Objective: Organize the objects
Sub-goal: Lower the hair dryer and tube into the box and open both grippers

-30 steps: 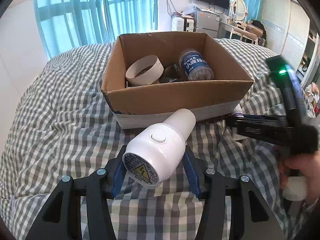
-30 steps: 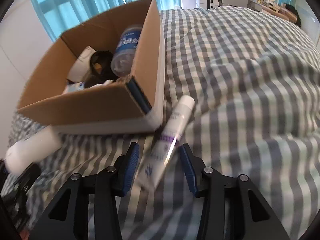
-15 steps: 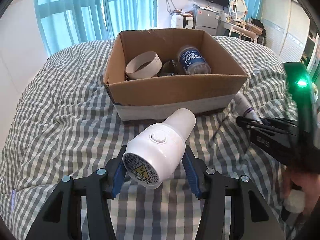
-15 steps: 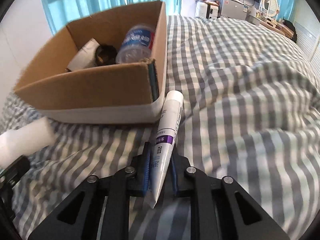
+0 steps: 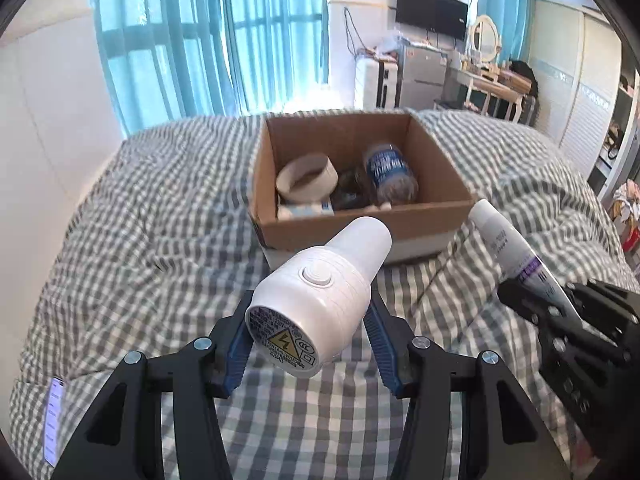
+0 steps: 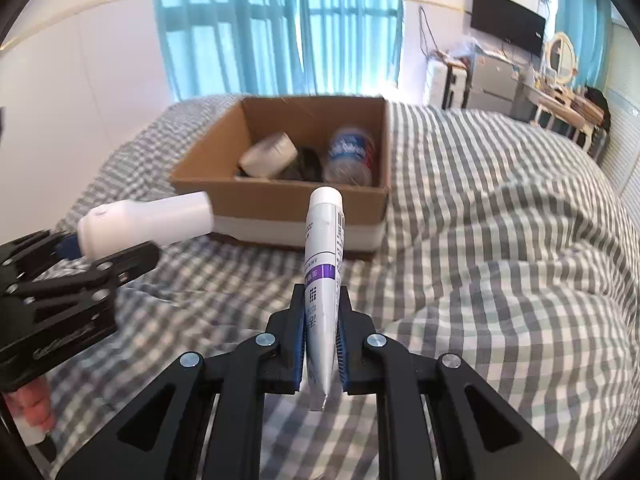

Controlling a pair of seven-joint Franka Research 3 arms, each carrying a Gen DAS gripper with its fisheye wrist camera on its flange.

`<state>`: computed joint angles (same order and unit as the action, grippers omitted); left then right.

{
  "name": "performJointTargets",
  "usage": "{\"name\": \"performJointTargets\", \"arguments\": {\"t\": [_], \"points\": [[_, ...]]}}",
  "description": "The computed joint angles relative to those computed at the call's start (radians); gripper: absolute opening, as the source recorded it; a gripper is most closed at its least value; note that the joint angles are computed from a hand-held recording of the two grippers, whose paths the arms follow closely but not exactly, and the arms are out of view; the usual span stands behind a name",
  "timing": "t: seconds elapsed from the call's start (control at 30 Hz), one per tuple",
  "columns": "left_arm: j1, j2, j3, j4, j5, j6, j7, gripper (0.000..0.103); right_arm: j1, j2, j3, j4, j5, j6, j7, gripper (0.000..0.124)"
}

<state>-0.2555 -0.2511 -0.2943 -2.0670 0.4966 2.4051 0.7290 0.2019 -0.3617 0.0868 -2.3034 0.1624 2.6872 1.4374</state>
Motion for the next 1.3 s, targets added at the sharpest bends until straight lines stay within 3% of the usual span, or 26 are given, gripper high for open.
{"name": "performJointTargets", "arguments": {"t": [0.27,0.57,0.87,1.0,1.23,1.3], "points": [[0.034,0.046,0.001,0.123,0.088,-0.001,-0.006,0.054,0.049,-0.011,-0.009,0.063,0.05,0.021,-0.08,0.012],[0.053,0.234,0.045,0.357,0.19,0.021,0.021,0.054,0.052,0.206,-0.011,0.355,0.056,-0.011,-0.11,0.012],[0.022,0.449,0.108,0.556,0.138,-0.016,0.145,0.054,0.05,0.489,-0.033,0.663,0.037,-0.113,-0.076,0.012],[0.005,0.514,0.125,0.585,0.116,0.014,0.193,0.054,0.048,0.583,-0.049,0.749,0.014,-0.148,-0.059,0.012],[-0.011,0.589,0.139,0.624,0.053,0.021,0.267,0.055,0.022,0.659,-0.052,0.792,0.06,-0.18,-0.07,0.013],[-0.003,0.589,0.135,0.615,0.017,0.033,0.287,0.057,0.016,0.664,-0.05,0.794,0.075,-0.188,-0.078,0.023]]}}
